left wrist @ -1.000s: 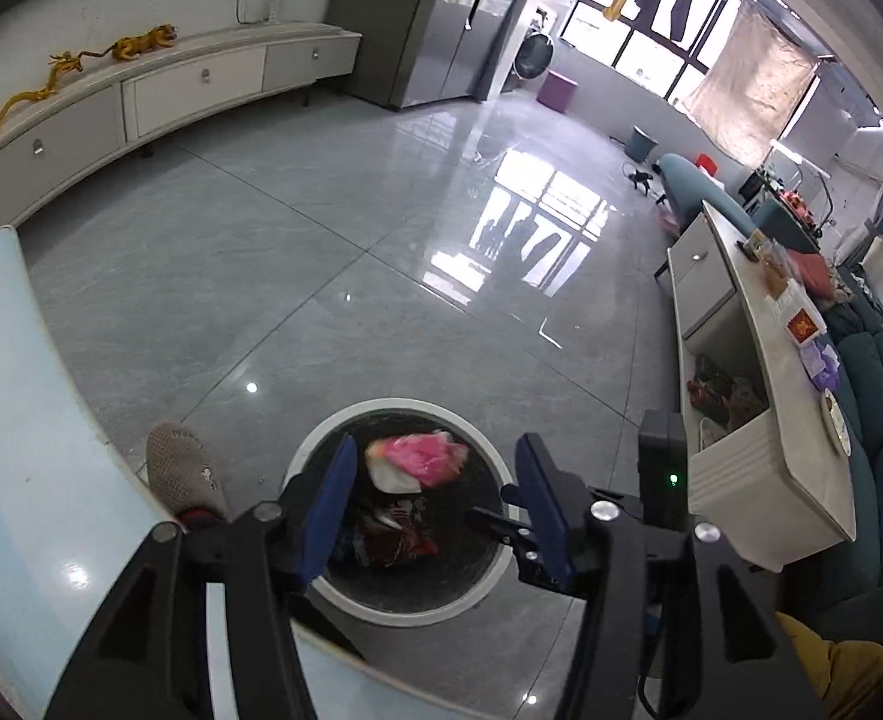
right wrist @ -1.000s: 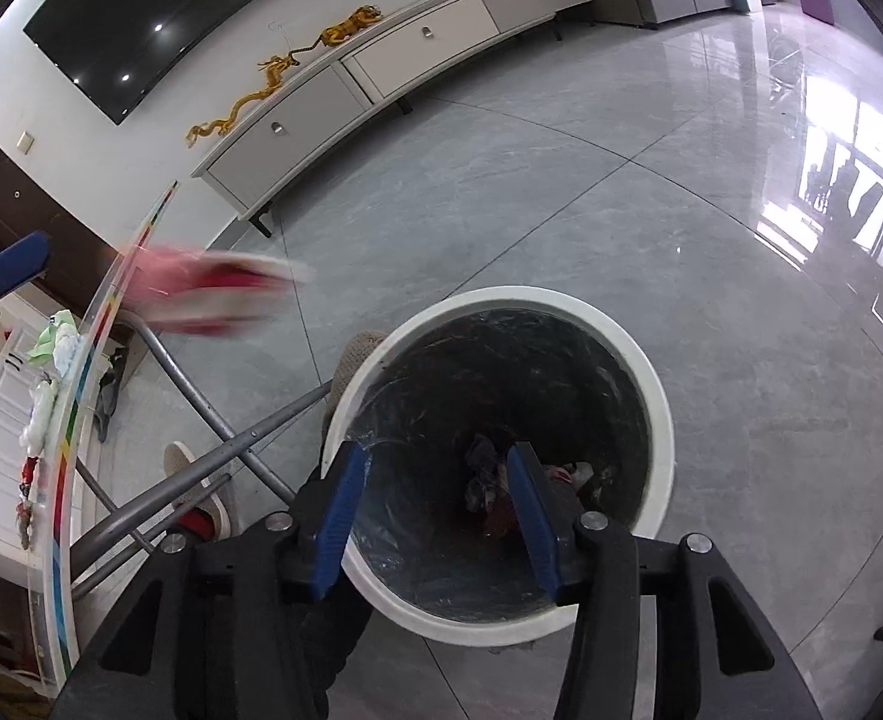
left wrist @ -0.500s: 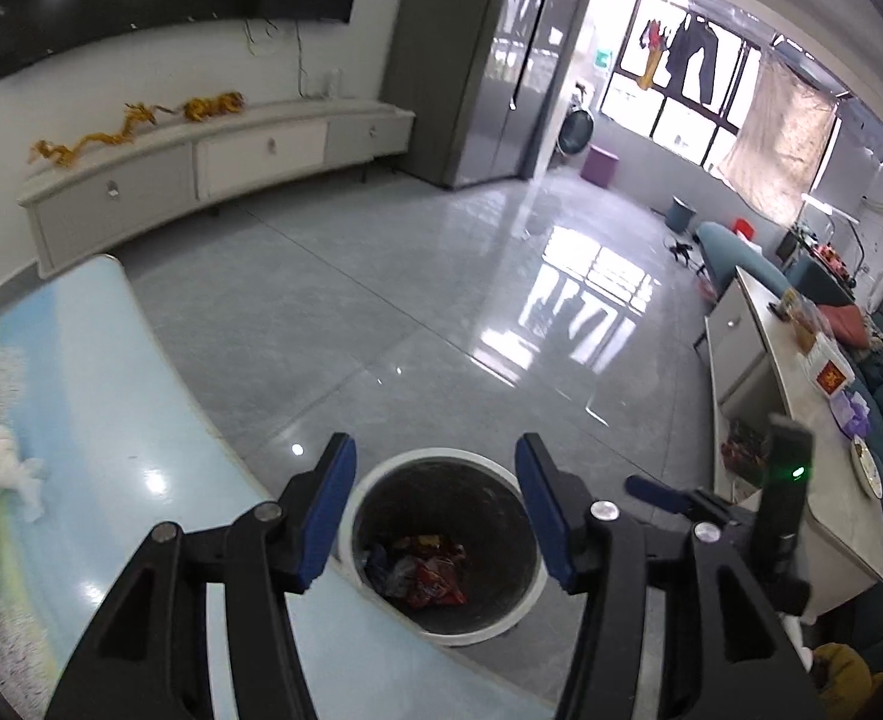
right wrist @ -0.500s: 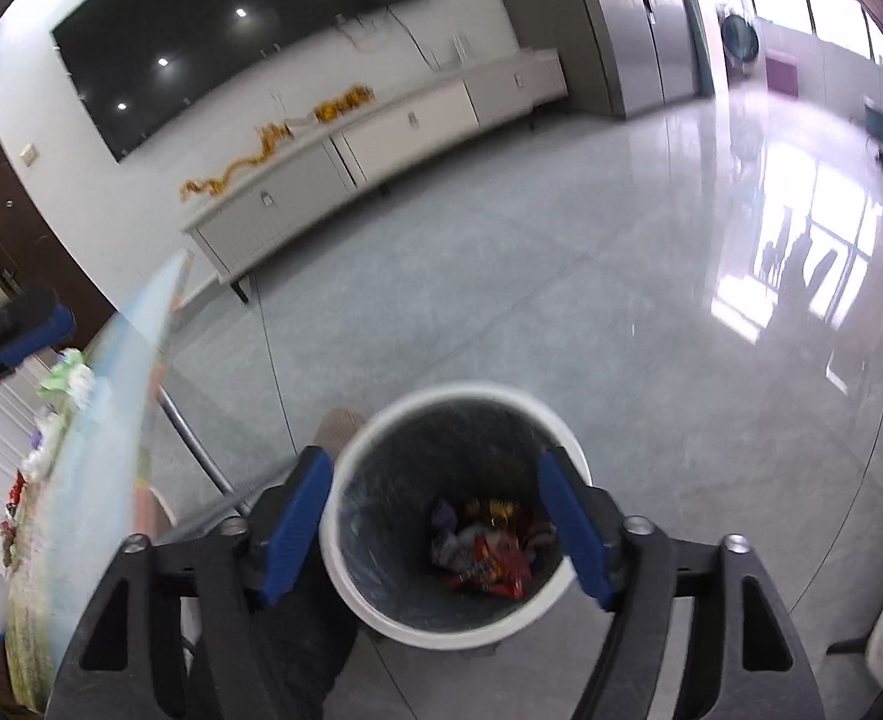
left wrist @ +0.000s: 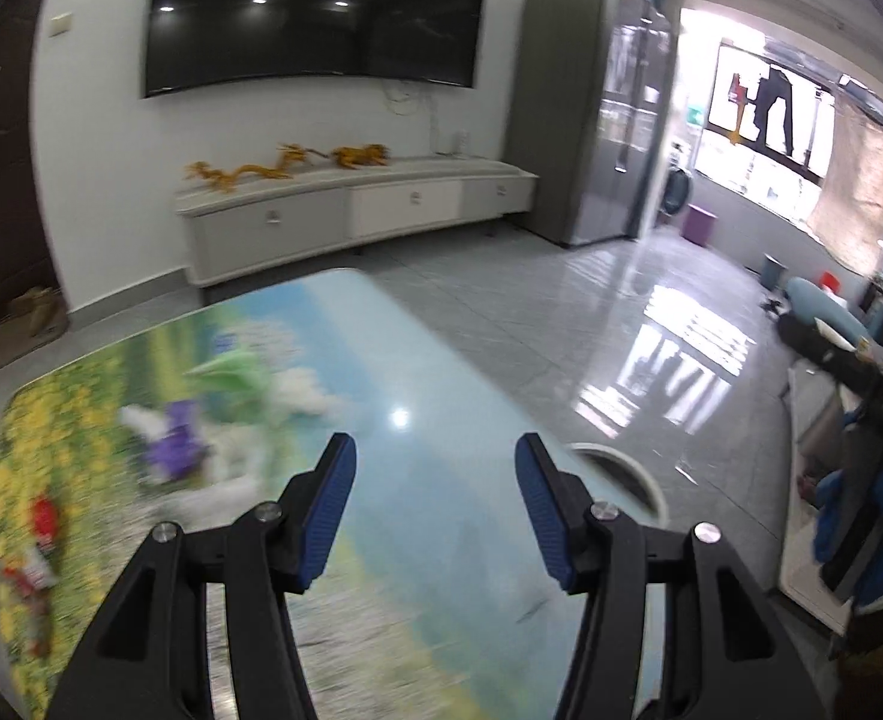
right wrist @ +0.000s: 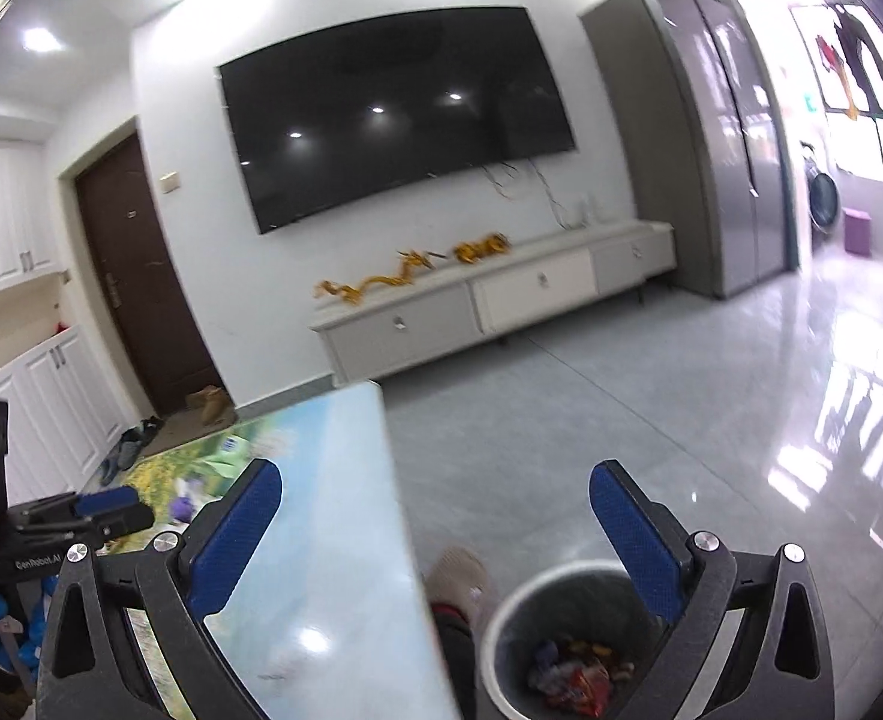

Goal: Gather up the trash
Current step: 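Move both open tools back toward the trash on the table, then grasp the clear plastic bag with the left tool while the right grasps a clear film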

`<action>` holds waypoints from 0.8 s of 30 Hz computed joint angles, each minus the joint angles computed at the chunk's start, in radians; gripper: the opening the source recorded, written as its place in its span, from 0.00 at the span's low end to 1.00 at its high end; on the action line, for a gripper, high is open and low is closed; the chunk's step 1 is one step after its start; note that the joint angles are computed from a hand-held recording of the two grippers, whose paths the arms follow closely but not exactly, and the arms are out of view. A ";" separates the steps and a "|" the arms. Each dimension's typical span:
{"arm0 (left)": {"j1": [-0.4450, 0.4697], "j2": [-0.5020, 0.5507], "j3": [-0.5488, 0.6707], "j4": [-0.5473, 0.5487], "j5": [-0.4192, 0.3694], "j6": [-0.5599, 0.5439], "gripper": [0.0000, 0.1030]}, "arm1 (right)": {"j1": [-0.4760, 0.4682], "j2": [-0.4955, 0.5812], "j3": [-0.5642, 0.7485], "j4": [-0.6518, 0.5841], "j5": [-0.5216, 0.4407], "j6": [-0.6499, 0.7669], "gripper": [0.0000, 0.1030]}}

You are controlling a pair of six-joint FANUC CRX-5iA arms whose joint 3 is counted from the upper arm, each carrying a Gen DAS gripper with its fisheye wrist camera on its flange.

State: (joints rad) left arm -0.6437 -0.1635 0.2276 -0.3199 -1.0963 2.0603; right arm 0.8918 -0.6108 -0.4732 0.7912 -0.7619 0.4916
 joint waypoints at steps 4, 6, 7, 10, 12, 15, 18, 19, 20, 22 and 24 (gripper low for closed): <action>0.060 -0.158 -0.127 -0.084 -0.074 0.051 0.52 | 0.057 0.042 0.028 0.061 0.008 0.002 1.00; 0.129 -0.243 -0.202 -0.089 -0.104 0.061 0.52 | 0.078 0.077 0.060 0.034 0.005 0.039 1.00; 0.152 -0.278 -0.235 -0.093 -0.115 0.066 0.52 | 0.089 0.102 0.085 0.004 -0.005 0.070 1.00; 0.298 -0.389 -0.341 -0.052 -0.136 0.038 0.52 | 0.114 0.187 0.176 -0.119 -0.054 0.185 1.00; 0.377 -0.436 -0.392 -0.012 -0.137 0.010 0.52 | 0.125 0.260 0.245 -0.203 -0.091 0.266 1.00; 0.512 -0.483 -0.464 0.077 -0.116 -0.071 0.52 | 0.123 0.354 0.335 -0.336 -0.119 0.382 1.00; 0.590 -0.512 -0.524 0.149 -0.092 -0.115 0.52 | 0.123 0.460 0.437 -0.437 -0.146 0.469 1.00; 0.616 -0.513 -0.540 0.178 -0.077 -0.134 0.52 | 0.128 0.487 0.460 -0.457 -0.158 0.483 0.97; 0.633 -0.516 -0.552 0.197 -0.070 -0.146 0.52 | 0.120 0.530 0.505 -0.500 -0.169 0.523 0.93; 0.673 -0.521 -0.579 0.244 -0.051 -0.182 0.51 | 0.107 0.601 0.582 -0.574 -0.201 0.582 0.81; 0.711 -0.526 -0.603 0.282 -0.036 -0.217 0.51 | 0.096 0.667 0.651 -0.638 -0.229 0.626 0.76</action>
